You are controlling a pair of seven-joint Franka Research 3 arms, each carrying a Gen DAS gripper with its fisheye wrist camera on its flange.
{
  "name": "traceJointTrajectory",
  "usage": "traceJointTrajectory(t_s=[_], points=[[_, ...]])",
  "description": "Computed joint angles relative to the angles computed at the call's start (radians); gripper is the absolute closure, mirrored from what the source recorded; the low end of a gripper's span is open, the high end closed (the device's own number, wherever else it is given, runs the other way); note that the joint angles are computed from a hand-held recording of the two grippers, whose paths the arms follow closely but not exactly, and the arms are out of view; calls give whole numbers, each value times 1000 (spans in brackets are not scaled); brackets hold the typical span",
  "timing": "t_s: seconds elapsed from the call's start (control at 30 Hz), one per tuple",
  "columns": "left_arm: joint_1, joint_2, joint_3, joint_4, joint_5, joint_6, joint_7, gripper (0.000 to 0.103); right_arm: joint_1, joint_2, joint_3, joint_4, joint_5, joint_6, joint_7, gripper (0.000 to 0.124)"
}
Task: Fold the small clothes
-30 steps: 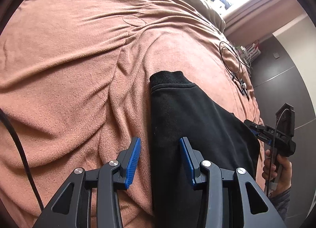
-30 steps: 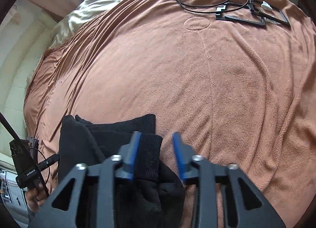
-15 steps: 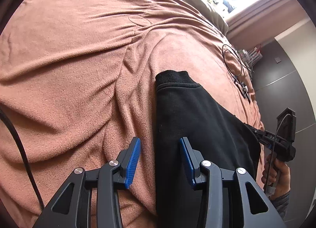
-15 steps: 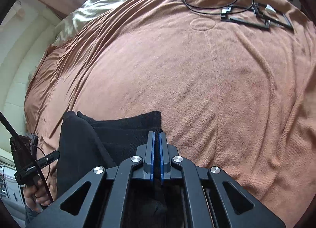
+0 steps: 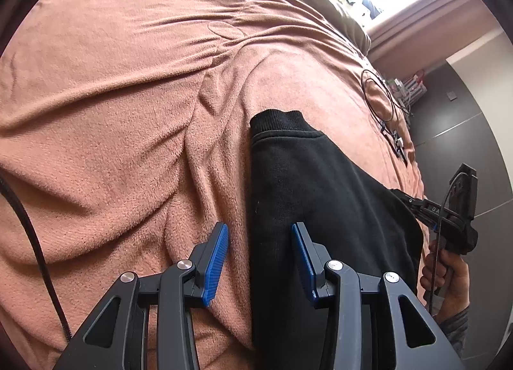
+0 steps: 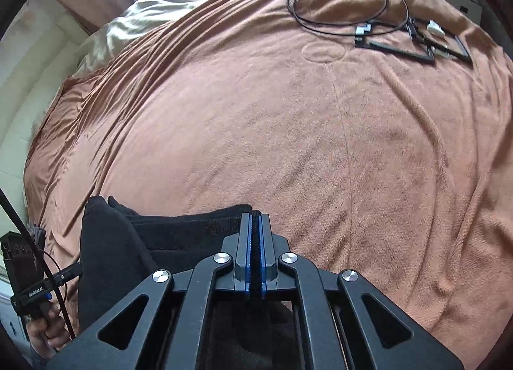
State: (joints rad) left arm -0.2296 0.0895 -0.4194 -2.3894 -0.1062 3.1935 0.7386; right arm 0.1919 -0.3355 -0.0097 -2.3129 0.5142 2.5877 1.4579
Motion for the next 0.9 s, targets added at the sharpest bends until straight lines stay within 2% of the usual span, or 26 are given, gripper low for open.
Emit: traceJointTrajectory(t_s=[0.03, 0.1, 0.13, 0.17, 0.27, 0.47, 0.57, 0.77, 0.83, 0.87, 0.9], points=[[6, 1, -8, 1, -6, -1, 6, 60, 1, -8, -6, -9, 13, 4, 0, 117], [53, 2, -64, 3, -61, -4, 58, 60, 11, -36, -28, -27, 57, 13, -32, 90], [65, 2, -81, 4, -84, -5, 79, 60, 14, -52, -39, -34, 74, 10, -50, 58], [84, 3, -107, 5, -119, -7, 111, 60, 21, -77, -52, -52, 101, 18, -78, 49], [135, 9, -180, 15, -242, -16, 218, 60, 38, -129, -99, -76, 175, -38, -153, 49], [163, 5, -251, 37, -470, -46, 416, 60, 19, -183, -141, -137, 265, -132, -246, 49], [129, -7, -224, 35, -498, -63, 435, 60, 9, -204, -149, -164, 310, -166, -282, 49], [84, -18, -199, 45, -644, -82, 543, 59, -9, -196, -159, -176, 368, -239, -362, 49], [50, -21, -163, 39, -607, -84, 511, 59, -20, -185, -147, -179, 375, -242, -371, 49], [38, -18, -151, 41, -609, -86, 516, 59, -26, -174, -141, -173, 374, -243, -367, 52], [34, -12, -152, 48, -648, -86, 554, 59, -29, -161, -140, -167, 378, -250, -368, 60]])
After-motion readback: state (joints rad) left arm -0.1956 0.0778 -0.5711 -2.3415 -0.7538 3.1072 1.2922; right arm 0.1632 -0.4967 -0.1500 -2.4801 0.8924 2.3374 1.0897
